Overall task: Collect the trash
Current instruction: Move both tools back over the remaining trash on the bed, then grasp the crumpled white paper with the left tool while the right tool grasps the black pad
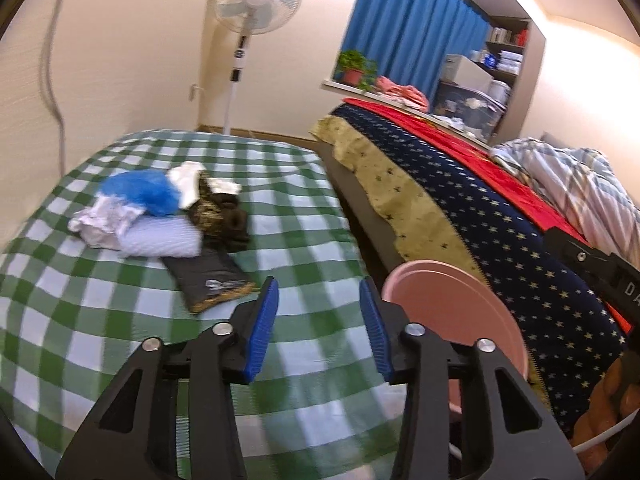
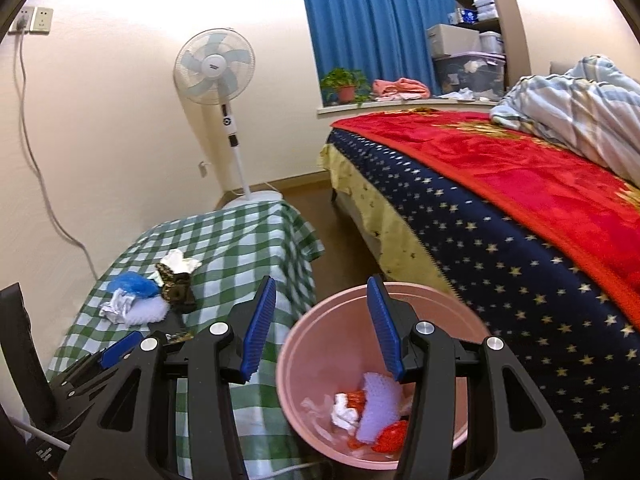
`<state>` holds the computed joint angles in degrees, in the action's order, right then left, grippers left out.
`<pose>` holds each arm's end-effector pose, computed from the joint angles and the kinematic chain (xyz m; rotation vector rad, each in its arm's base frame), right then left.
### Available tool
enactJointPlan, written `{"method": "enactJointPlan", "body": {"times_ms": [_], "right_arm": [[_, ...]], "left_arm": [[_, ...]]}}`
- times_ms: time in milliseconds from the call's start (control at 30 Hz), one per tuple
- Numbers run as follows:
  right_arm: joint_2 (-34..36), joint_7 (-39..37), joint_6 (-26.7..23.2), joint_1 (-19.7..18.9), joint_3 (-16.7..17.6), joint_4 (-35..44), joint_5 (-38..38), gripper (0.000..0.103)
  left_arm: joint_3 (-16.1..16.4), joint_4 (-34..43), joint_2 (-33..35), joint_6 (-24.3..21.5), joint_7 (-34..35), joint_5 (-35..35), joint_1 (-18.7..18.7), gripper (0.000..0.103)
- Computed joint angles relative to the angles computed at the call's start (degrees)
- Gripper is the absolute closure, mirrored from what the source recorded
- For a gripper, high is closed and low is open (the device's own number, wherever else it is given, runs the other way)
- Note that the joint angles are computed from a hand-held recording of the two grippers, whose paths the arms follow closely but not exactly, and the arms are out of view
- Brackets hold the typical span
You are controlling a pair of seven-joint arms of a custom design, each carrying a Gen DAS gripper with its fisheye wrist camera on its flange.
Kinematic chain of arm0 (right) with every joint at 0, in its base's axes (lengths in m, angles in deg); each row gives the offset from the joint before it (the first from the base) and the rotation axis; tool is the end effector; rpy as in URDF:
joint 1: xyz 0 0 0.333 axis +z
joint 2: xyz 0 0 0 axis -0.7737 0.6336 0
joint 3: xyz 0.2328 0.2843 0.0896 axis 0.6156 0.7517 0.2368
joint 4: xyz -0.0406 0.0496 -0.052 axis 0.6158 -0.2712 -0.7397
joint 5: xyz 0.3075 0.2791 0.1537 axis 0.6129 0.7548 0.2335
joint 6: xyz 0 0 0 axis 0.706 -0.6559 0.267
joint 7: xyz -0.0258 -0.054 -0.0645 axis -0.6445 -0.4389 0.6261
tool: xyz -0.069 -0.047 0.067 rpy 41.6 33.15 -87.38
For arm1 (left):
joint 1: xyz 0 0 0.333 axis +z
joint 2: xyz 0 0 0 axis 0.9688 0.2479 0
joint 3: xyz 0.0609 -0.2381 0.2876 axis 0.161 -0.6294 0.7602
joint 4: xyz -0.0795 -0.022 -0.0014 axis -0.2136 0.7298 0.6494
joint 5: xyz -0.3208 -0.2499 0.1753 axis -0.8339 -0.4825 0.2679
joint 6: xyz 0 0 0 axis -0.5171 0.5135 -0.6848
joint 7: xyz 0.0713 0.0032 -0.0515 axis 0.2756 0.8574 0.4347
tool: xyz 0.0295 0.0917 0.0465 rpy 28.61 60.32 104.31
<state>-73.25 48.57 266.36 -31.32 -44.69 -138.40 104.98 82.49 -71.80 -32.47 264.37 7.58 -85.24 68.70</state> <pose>0.5302 0.1468 0.4431 -1.3940 1.5814 -0.8450 0.5572 -0.1324 0.3901 -1.7284 1.6571 -1.1665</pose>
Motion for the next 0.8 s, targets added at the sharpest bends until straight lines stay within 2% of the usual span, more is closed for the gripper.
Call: {"method": "enactJointPlan", "body": {"times_ms": [133,433,667,800], "right_arm": [[1.69,5.27,-0.58,-0.61,0.28,0.89,-6.53,0.055],[7.14,17.61,-2.62,-3.0,1.65,5.12,-22.26,0.062],[12.26,26.19,-5.34,-6.61,4.69,10.14,-33.46,0.064],[15.14,31.01,-8.24,-10.19,8.0,13.5,-40.1,0.064]], "left_arm": [[1.79,-0.29,0.02,-0.19,4.18,-6.62,-1.47,0.071],[4.46,0.42,1.06,1.06,15.27,-21.85,-4.48,0.074],[5.81,1.92,2.11,1.42,22.62,-31.46,-5.71,0.074],[6.9,3.08,2.83,1.14,26.69,-36.61,-6.45,0.074]]}}
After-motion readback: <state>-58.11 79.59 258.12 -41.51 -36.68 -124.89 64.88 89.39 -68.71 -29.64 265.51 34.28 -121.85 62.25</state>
